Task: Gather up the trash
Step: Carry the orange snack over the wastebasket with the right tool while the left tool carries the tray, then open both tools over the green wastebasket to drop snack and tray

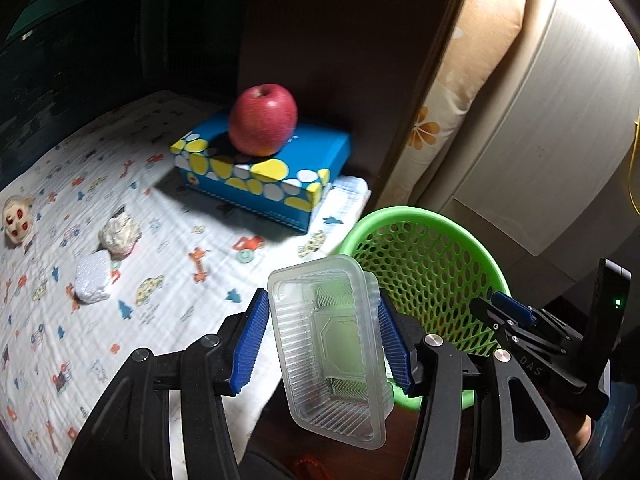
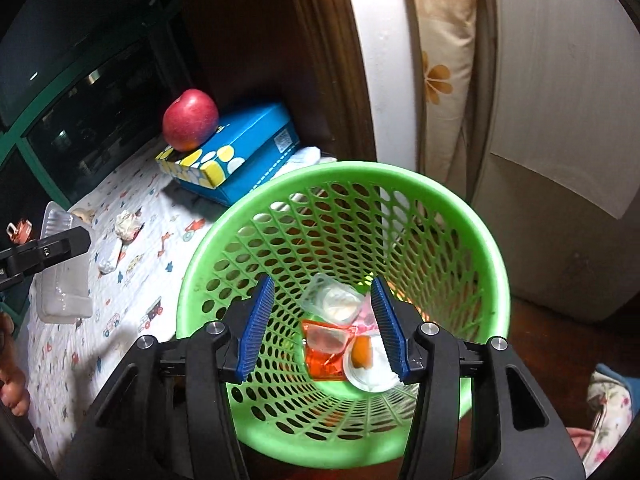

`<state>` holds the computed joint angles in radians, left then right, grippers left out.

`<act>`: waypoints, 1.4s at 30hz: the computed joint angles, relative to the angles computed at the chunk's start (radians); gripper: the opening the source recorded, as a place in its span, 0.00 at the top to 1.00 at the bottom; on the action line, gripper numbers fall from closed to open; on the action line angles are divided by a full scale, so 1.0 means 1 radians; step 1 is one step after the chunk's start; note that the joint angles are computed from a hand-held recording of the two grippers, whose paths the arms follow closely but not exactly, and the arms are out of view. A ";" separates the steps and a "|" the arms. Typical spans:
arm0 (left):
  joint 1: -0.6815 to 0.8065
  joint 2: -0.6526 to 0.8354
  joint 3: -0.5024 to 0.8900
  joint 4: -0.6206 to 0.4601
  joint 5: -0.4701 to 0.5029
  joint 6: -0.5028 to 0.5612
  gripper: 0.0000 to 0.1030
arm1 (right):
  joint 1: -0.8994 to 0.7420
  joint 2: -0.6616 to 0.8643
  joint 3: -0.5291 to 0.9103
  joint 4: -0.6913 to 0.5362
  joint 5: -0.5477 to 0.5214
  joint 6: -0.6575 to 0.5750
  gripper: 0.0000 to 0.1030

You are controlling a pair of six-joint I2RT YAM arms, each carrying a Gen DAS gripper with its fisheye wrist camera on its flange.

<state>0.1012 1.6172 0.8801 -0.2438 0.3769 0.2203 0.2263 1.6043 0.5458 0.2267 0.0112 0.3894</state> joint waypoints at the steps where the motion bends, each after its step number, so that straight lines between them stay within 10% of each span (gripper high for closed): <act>1: -0.015 0.004 0.005 0.000 0.000 -0.006 0.49 | -0.008 -0.010 -0.009 0.001 0.000 -0.003 0.49; 23: -0.234 0.196 0.085 0.040 0.028 -0.090 0.41 | -0.120 -0.229 -0.199 0.007 -0.049 -0.018 0.36; 42: 0.116 0.169 0.022 0.063 0.007 0.080 0.36 | 0.093 -0.130 -0.109 0.028 0.017 0.059 0.30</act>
